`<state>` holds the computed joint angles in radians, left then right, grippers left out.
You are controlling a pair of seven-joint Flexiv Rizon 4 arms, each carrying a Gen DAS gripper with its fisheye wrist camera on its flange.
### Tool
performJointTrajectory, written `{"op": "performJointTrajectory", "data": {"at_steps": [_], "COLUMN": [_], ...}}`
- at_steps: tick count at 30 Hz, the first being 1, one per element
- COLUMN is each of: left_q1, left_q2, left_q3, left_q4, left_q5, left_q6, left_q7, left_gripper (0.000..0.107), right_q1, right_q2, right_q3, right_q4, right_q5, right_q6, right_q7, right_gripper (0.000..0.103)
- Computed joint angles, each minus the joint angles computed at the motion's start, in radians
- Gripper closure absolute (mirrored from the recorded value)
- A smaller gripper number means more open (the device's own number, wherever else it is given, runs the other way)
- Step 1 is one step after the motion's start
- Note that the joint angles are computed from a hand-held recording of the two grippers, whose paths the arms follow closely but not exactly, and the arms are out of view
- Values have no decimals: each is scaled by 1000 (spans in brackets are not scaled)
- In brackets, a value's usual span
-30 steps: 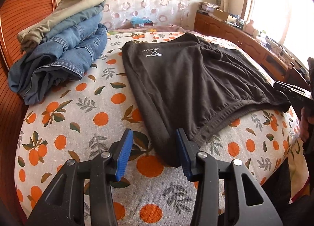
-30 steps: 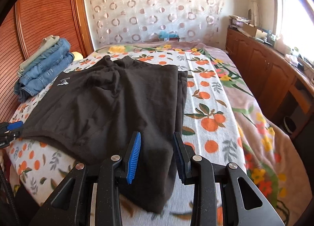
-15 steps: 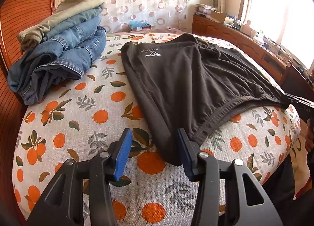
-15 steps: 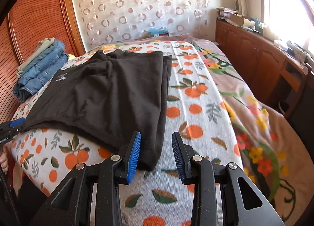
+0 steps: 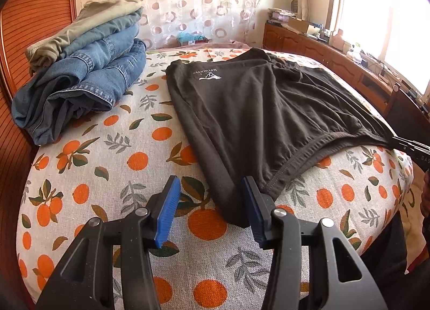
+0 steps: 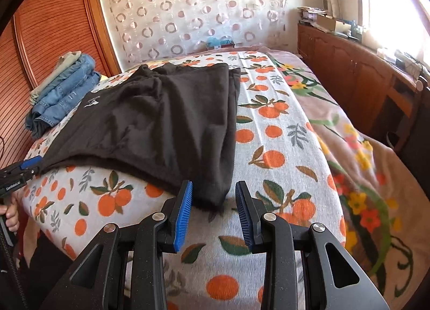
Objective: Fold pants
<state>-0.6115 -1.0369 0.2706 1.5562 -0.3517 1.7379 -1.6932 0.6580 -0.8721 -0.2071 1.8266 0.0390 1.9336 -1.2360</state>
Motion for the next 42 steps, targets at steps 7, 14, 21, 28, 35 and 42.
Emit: {"op": "performJointTrajectory", "data": {"at_steps": [7, 14, 21, 28, 35, 42], "left_q1": [-12, -6, 7, 39, 24, 21], "left_q2": [-5, 0, 7, 20, 46, 46], "left_q3": [16, 15, 2, -34, -11, -7], "left_q4": [-5, -11, -10, -4, 23, -9], "left_q5": [-5, 14, 34, 48, 52, 53], "left_q6": [-6, -28, -34, -38, -17, -21], "left_q7": [-9, -13, -28, -35, -52, -12], "left_gripper": [58, 58, 58, 58, 58, 58], "right_q1": [16, 59, 4, 12, -21, -29], "right_q2": [13, -13, 34, 16, 29, 84], "right_q3": [-18, -66, 4, -7, 20, 20], "right_q4": [36, 11, 52, 8, 0, 75], "right_q5": [24, 21, 38, 48, -5, 5], "right_q6": [26, 17, 70, 20, -17, 30], "right_q7": [-28, -70, -97, -75, -66, -59], "right_gripper": [69, 101, 101, 101, 101, 96]}}
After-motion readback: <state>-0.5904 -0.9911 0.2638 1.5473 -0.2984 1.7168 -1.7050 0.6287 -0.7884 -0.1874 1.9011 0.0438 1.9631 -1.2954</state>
